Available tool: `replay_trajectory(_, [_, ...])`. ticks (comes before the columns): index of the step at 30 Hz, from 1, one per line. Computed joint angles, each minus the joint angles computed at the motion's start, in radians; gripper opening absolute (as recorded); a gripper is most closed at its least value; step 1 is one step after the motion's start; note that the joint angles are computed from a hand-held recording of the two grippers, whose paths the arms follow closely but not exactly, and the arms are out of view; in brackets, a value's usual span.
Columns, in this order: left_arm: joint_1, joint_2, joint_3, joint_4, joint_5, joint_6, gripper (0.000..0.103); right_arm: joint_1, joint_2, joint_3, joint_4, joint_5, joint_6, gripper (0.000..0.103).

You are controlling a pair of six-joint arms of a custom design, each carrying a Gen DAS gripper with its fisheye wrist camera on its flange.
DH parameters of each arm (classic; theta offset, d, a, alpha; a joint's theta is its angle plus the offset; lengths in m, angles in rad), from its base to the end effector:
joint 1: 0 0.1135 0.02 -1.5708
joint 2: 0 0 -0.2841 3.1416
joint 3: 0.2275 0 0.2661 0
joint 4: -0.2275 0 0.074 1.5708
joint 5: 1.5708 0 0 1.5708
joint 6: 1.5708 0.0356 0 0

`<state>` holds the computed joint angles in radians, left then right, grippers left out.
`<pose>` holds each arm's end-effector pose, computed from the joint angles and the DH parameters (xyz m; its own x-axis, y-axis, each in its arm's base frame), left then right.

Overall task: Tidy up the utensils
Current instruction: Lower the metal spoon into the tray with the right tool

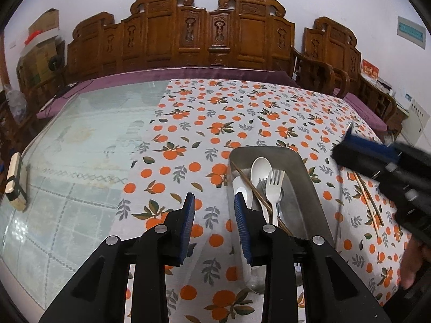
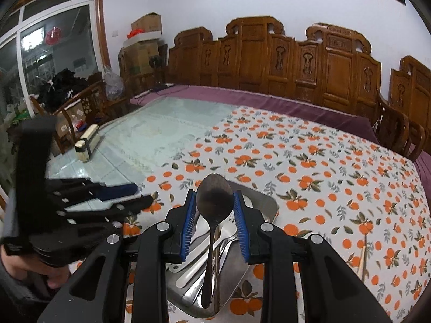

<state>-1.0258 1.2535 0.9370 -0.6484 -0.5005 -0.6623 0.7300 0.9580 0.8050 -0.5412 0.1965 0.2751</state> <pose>0.1475 -0.2103 0.2733 -0.7103 0.1309 -0.6917 0.2179 0.9752 -0.0392 0.1579 0.1320 0.2960 -0.6061 -0.1849 -0.7736 -0.3923 0.9156 0.0886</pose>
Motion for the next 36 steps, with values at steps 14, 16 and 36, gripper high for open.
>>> replay_trajectory(14, [-0.004,-0.001,-0.003,0.005,0.006,0.001,0.028,-0.025,0.084,-0.104,0.101,-0.048,0.042,0.031])
replay_trajectory(16, [-0.003,0.001,-0.002,0.004,0.004,0.000,0.028,-0.032,0.094,-0.111,0.110,-0.051,0.044,0.031])
replay_trajectory(36, [0.000,0.019,-0.004,0.013,0.008,0.007,0.028,-0.140,0.136,-0.139,0.155,-0.130,0.013,0.033])
